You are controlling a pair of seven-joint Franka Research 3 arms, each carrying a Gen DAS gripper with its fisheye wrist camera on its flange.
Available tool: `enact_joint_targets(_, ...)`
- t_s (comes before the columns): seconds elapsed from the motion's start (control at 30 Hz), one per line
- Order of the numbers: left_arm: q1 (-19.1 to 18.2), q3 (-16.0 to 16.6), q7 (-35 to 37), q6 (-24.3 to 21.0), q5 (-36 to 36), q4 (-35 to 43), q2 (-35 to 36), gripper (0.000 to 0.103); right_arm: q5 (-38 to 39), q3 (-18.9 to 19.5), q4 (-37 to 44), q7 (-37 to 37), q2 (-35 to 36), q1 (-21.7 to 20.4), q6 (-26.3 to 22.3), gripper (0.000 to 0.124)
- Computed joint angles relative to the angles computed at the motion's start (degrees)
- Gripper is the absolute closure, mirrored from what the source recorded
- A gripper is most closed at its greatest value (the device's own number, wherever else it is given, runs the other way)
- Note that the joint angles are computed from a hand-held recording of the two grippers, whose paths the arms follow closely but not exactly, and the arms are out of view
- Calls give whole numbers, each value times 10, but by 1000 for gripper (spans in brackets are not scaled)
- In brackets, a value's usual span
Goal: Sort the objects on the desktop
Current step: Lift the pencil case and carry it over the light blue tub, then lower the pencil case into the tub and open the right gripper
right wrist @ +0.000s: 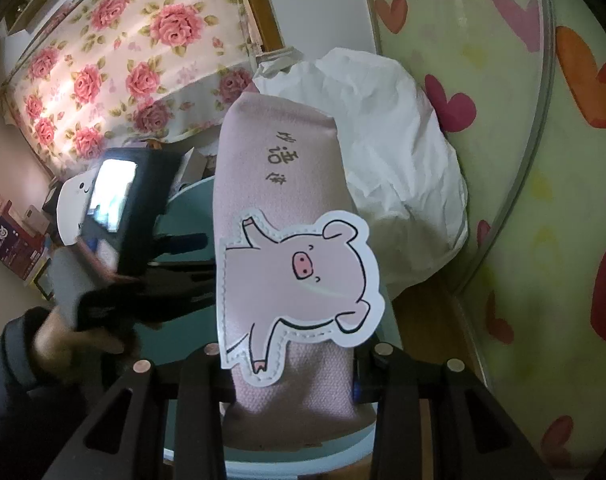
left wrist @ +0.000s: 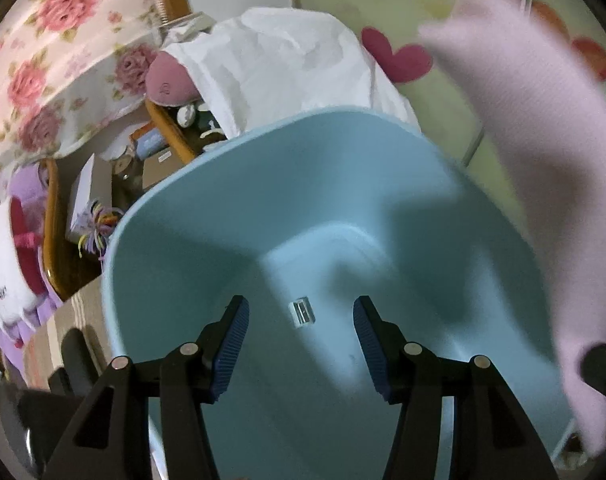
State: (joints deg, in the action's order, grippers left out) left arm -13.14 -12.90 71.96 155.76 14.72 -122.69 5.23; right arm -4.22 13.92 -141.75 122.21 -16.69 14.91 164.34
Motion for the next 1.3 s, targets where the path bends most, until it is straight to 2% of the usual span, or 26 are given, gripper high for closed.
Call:
enact_joint_targets(0.37,3,16,35,62,-38,-121,-153,45,-4,-8,23,-13,44,13,4,86)
enact_joint_targets(0.6,-2,30,46,66,-48,-157,-212,45,-7,-18,44,-23,79,30,0,86)
enact_joint_targets(1.07,2,41,37,59,-35,-205,-276,45,-21,-38,66,-9,115,55,-31,84)
enact_joint_targets(1.17,5,40,33,57,-30,-214,-289,45,-49,-36,68,27,113,52,-46,74)
enact_joint_targets(1.23,6,41,30,57,-29,-220,-297,45,-69,-34,69,48,112,50,-56,60)
enact_joint_targets(1.3,5,44,29,57,-29,-228,-308,45,-86,-33,67,65,105,50,-60,55)
